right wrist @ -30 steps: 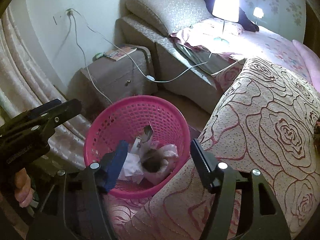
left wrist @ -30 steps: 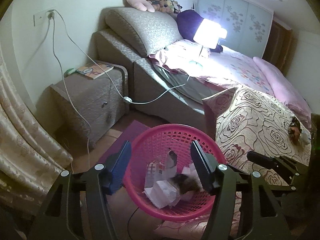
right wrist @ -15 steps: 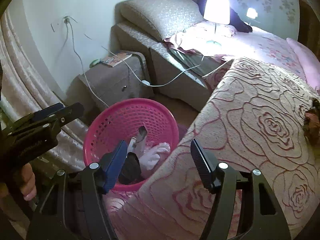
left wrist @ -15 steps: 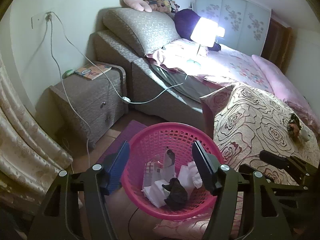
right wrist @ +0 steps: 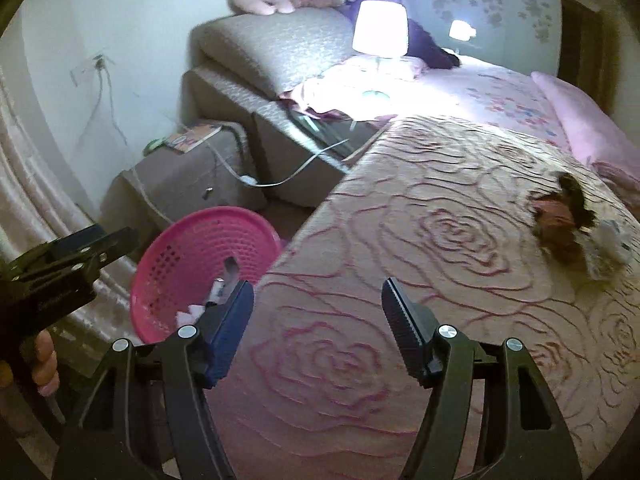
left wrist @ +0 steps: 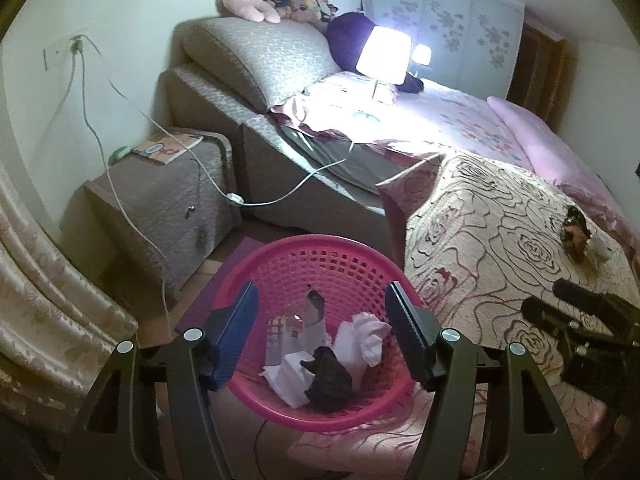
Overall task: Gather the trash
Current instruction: 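Move both tools back over the bed toward the pink cloth and blister pack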
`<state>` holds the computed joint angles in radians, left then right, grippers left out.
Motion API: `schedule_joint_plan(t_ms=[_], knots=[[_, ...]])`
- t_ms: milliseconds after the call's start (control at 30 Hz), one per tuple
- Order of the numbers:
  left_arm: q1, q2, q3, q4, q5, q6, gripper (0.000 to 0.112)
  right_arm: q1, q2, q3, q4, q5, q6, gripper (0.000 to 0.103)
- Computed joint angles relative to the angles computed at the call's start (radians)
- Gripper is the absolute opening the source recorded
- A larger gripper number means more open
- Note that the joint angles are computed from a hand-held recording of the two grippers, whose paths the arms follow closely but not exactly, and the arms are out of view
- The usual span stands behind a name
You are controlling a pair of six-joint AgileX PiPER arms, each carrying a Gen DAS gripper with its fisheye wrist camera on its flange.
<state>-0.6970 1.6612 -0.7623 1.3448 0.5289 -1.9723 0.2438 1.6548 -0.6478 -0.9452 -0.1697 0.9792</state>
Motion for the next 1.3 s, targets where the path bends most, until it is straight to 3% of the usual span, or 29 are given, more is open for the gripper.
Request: schedule_joint_plan(t_ms=[133,500,700,933,1167,1300], knots=[[-0.031,0.025,-0.016,0.006,-0.002,-0.007,0.065,-0.069,-0.02,0.036,0.105,-0.025,-0.122,0.074],[-0.13,0.129,-0.12,-0.017,-0.012,0.047,0.069,-0.474,-0.041,0.145,-0.006,-0.134,-0.183,0.076],[-0.17,0.195,-0.215,-0.058,-0.037,0.13,0.069,-0.683,0.01,0.147,0.082,-0.189,-0.344,0.081],[-0.19,0.299,-0.42,-0.184,-0.057,0.329,0.071,-0.81,0.079,0.081,0.041,-0.188,-0.327,0.082],[-0.199,0.449,-0.71,-0.456,-0.049,0.68,0.072,-0.855,0.121,0.05,-0.086,-0.191,-0.208,0.083],[-0.177,0.539,-0.895,-0.692,-0.048,0.951,0.072,-0.858,0.126,0.048,-0.111,-0.192,-0.187,0.091]])
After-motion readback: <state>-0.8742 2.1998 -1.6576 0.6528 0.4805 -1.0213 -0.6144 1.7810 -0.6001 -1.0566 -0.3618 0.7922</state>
